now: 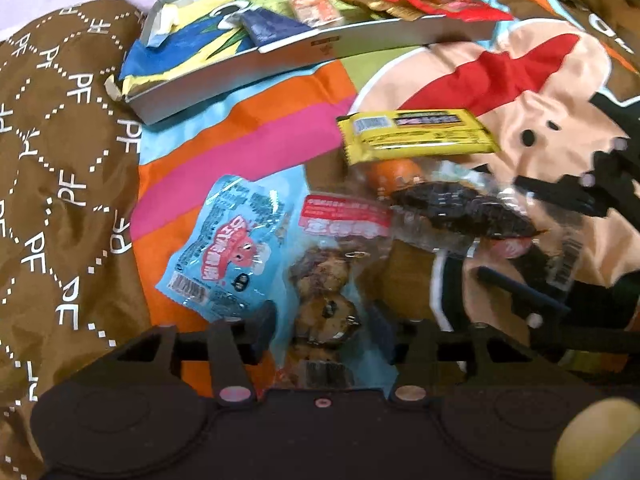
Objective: Organize snacks
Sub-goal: 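Lower the left tool onto the brown nut packet while the right tool reaches the jerky packet, then close the left gripper on the nut packet while the right gripper grasps the jerky packet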
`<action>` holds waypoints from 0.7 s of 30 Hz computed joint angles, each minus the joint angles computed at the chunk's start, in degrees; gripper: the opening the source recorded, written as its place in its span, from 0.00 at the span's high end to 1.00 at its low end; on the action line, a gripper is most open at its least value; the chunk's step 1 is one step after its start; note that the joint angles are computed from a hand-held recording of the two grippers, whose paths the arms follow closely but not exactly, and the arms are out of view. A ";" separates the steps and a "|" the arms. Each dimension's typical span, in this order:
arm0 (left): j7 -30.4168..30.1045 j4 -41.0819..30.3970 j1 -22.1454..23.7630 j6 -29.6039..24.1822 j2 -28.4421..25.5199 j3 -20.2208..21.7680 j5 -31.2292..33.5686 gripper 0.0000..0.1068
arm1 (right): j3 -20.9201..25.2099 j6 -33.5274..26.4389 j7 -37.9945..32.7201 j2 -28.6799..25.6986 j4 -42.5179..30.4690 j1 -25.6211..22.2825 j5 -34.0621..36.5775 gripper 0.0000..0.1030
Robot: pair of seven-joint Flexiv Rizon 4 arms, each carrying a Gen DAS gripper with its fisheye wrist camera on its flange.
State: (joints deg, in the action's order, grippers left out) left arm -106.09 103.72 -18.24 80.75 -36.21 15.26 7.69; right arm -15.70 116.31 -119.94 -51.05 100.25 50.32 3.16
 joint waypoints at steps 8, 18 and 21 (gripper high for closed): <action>3.18 1.79 5.58 2.05 0.13 -6.34 -6.14 0.57 | -1.40 0.54 -0.89 -0.54 0.27 1.54 1.23 0.50; -2.24 1.71 -1.93 2.01 -0.09 0.87 -6.37 0.61 | -1.49 0.96 -1.40 -0.59 0.23 1.54 1.32 0.50; -6.87 -0.88 -7.32 -2.41 -0.67 6.43 -2.79 0.61 | -1.25 2.31 -2.42 -0.87 0.10 1.33 1.57 0.50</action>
State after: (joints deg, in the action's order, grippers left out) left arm -112.96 102.84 -25.56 78.34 -36.88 21.69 4.90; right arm -16.95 118.62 -122.37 -51.92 100.35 51.65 4.73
